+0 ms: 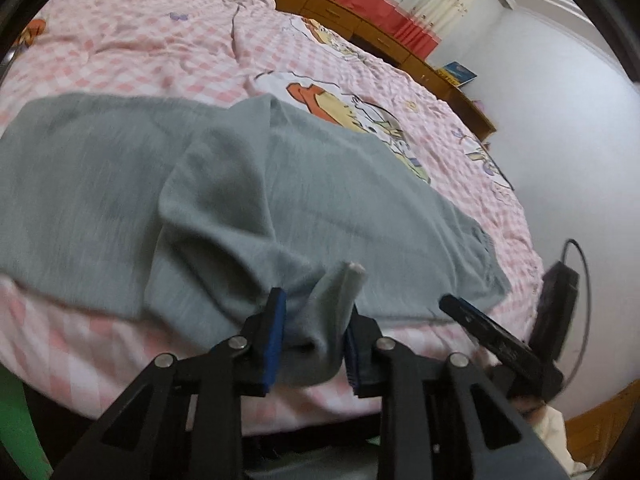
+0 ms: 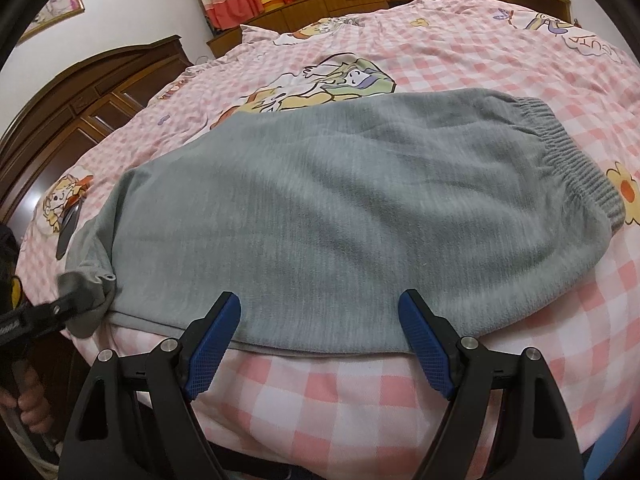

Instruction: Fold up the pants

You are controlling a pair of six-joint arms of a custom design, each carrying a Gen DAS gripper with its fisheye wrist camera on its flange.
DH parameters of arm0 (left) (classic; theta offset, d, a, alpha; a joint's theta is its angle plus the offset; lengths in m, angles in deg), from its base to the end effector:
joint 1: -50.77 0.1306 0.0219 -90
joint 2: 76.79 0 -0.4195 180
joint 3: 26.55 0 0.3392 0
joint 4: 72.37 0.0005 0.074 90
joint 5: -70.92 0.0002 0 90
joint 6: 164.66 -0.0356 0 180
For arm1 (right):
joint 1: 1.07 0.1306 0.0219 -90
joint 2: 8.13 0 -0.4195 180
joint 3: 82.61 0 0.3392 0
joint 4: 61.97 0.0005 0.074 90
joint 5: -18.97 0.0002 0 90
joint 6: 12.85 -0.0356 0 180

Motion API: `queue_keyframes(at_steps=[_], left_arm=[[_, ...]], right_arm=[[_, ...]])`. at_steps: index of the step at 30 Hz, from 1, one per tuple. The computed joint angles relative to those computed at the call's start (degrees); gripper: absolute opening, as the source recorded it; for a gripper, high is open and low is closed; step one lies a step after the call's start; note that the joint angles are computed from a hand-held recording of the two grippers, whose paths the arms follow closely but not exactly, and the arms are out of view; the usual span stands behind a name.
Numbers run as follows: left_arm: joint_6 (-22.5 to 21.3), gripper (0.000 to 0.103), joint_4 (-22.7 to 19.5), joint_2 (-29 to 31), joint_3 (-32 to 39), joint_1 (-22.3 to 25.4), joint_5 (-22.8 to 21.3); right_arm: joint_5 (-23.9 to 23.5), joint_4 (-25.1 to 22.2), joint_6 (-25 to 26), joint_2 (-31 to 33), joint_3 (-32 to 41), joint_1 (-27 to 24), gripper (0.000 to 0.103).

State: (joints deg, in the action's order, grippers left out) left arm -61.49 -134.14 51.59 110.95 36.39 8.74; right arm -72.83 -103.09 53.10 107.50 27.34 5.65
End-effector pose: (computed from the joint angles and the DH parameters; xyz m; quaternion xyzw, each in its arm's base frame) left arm 0.6555 -0.1857 0.4292 0.0867 0.9187 -0.2952 0.2476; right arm 0.6115 0.0727 0.3952 0.1343 0.9199 0.1117 0.3510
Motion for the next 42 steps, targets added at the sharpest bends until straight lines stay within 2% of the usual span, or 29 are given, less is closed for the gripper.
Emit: queue_keyframes(at_steps=[1, 2, 5, 11, 13, 15, 16, 17, 20, 22, 26, 33, 35, 36, 37, 39, 42], left_arm=[[0.0, 0.042, -0.24, -0.76, -1.28, 0.35, 0.66], [0.09, 0.045, -0.44, -1.55, -2.52, 0.57, 0.44], [-0.34, 0.045, -0.12, -3.27, -4.98, 0.94, -0.94], [2.69, 0.045, 5.35, -5.55, -7.58, 1.91, -2.95], [3.56, 0.046, 6.11, -5.74, -7.6, 2.32, -1.32], [3.86, 0.046, 6.34, -6.06, -7.94, 2.83, 2.51], [3.06, 0.046, 5.6, -6.09, -7.69, 2.96, 4.85], [2.48, 0.046, 5.26, -6.26, -7.67, 2.84, 5.17], [0.96, 0.047, 5.46, -6.76, -7.67, 2.05, 2.2], [1.14, 0.047, 4.07, -5.64, -5.77, 1.54, -0.71], [3.49, 0.046, -0.27, -1.29, 0.51, 0.76, -4.94], [8.12, 0.046, -4.1, 3.97, 8.49, 0.91, -5.13], [7.58, 0.038, -6.69, 5.36, 11.3, 1.0, -5.92], [6.72, 0.019, -8.24, 6.0, 12.76, 1.02, -5.77], [4.72, 0.01, -10.65, 7.02, 14.97, 1.31, -4.53], [2.83, 0.006, -11.14, 6.76, 15.27, 1.87, -4.3], [-2.58, 0.004, -12.52, 6.1, 16.74, 3.24, -4.73]], right_arm=[[0.12, -0.11, 0.04, 0.04, 0.08, 0.03, 0.083], [0.39, -0.31, 0.21, 0.06, 0.19, 0.11, 0.083], [1.29, -0.98, 1.2, 0.19, 0.52, 0.39, 0.083], [1.73, -1.34, 1.84, 0.39, 0.84, 0.54, 0.083], [1.52, -1.12, 1.7, 0.4, 0.76, 0.52, 0.083], [1.54, -1.06, 1.79, 0.38, 0.67, 0.51, 0.083], [1.59, -1.08, 1.79, 0.37, 0.66, 0.53, 0.083], [1.63, -1.03, 1.74, 0.36, 0.63, 0.56, 0.083], [1.66, -0.98, 1.77, 0.34, 0.58, 0.58, 0.083], [1.71, -0.99, 1.74, 0.32, 0.56, 0.61, 0.083], [1.64, -0.89, 1.66, 0.31, 0.49, 0.62, 0.083], [1.96, -0.94, 2.29, 0.31, 0.49, 0.73, 0.083], [1.99, -1.12, 2.63, 0.33, 0.58, 0.68, 0.083], [2.04, -1.56, 2.83, 0.48, 0.92, 0.67, 0.083], [2.0, -2.13, 3.13, 0.63, 1.29, 0.61, 0.083], [2.18, -4.17, 2.96, 1.31, 2.98, 0.55, 0.083], [2.41, -5.86, 0.24, 1.67, 4.61, 0.58, 0.083]])
